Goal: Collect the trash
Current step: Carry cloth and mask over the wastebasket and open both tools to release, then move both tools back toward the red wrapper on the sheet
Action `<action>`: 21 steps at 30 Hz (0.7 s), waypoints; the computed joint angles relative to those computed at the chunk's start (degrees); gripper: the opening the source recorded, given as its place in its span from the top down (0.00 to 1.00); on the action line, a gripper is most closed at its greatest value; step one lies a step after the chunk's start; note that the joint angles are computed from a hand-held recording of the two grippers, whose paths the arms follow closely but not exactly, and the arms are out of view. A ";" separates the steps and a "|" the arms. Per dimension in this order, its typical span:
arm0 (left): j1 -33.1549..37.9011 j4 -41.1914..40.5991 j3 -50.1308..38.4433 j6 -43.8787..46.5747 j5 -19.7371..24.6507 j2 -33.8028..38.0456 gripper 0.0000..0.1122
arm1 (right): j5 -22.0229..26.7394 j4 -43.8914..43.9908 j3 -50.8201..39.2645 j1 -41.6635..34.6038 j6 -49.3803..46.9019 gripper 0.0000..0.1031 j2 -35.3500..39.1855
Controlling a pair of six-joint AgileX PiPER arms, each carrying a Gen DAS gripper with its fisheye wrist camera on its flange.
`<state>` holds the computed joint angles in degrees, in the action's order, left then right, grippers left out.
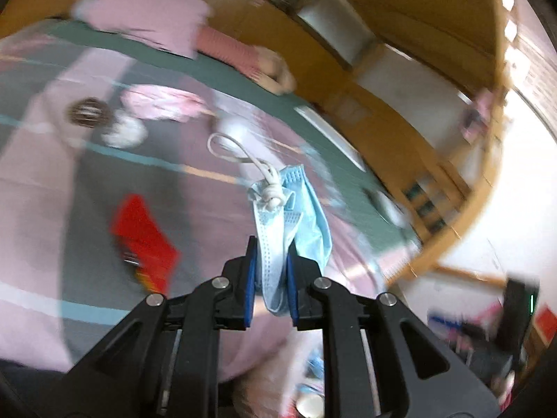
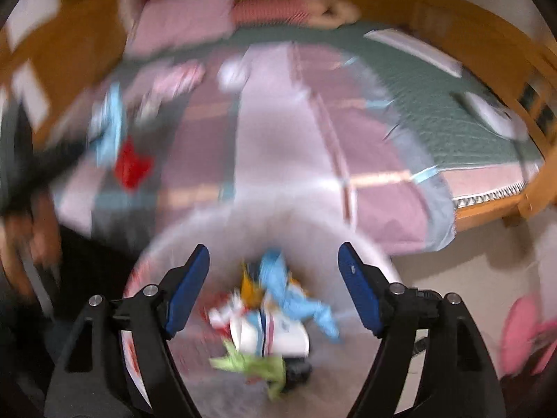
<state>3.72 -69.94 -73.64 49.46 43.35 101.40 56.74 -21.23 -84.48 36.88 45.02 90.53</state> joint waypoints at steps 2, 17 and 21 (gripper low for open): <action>-2.07 0.80 -0.78 4.21 3.76 0.04 0.86 | -3.51 -2.25 2.09 -1.22 6.39 0.23 -2.53; -13.65 12.96 -6.44 9.14 16.02 2.89 0.27 | -4.37 -2.14 4.98 -4.54 15.47 0.22 -3.14; -11.01 10.78 -5.79 7.30 13.96 2.69 0.24 | -4.96 -1.29 5.19 -4.39 15.61 0.22 -2.62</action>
